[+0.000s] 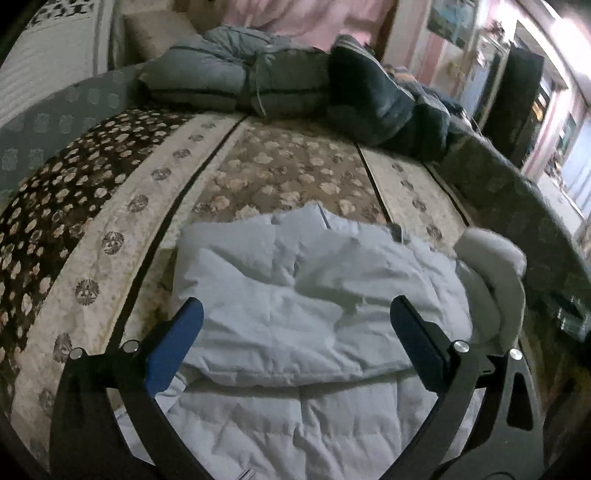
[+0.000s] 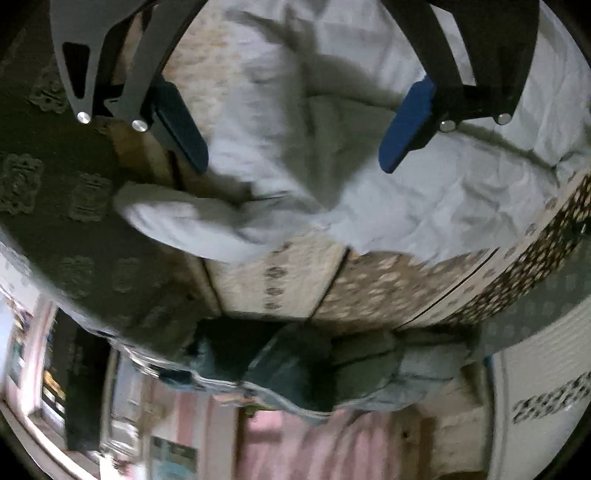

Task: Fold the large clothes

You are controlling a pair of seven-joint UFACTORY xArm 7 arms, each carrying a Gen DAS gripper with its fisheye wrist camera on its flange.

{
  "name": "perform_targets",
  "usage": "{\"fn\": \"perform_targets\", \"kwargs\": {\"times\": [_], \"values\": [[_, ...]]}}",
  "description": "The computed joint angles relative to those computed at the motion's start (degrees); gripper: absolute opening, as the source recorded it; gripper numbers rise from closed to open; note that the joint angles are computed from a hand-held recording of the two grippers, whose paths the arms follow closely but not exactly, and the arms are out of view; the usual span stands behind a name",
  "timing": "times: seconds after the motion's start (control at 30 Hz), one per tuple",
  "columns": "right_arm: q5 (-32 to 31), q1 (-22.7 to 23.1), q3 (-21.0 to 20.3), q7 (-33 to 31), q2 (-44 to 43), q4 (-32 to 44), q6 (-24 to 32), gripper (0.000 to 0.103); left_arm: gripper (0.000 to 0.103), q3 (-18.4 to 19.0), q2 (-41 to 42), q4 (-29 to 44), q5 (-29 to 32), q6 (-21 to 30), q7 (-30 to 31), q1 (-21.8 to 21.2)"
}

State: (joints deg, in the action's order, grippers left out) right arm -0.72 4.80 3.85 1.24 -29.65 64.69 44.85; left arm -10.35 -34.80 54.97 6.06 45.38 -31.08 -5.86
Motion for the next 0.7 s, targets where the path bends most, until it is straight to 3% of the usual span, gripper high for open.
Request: {"fn": "perform_targets", "kwargs": {"times": [0.1,0.23,0.33,0.43,0.57,0.7], "values": [[1.16,-1.84,-2.46,1.60,2.24,2.61,1.63,0.094,0.100,-0.44,0.05,-0.97,1.22,1.61,2.49,-0.60],[3.15,-3.77,-4.69,3.46,7.08,6.00,2.39,0.094,0.100,-3.37,1.00,-1.00,6.12,4.32,0.60,1.65],[6.21,-5.26,-6.49,6.48,12.21,9.52,3.96,0.094,0.100,-3.91,0.72,-1.67,8.91,2.95,-1.87,2.73],[7.83,-6.47,-6.96,9.00,15.30,11.06,2.76,0.094,0.100,-2.63,-0.32,-3.04,8.86,1.92,-2.12,2.45],[7.58,-7.32,-6.66,10.13,19.32,13.27,1.47,0.094,0.100,-4.52,-0.58,-4.01,12.71,2.24,-4.18,4.71],[10.71,-7.47,-6.88,10.02,23.05,14.78,0.51,0.094,0.100,-3.86,-0.06,-4.08,12.95,1.95,-3.79,3.95]]}}
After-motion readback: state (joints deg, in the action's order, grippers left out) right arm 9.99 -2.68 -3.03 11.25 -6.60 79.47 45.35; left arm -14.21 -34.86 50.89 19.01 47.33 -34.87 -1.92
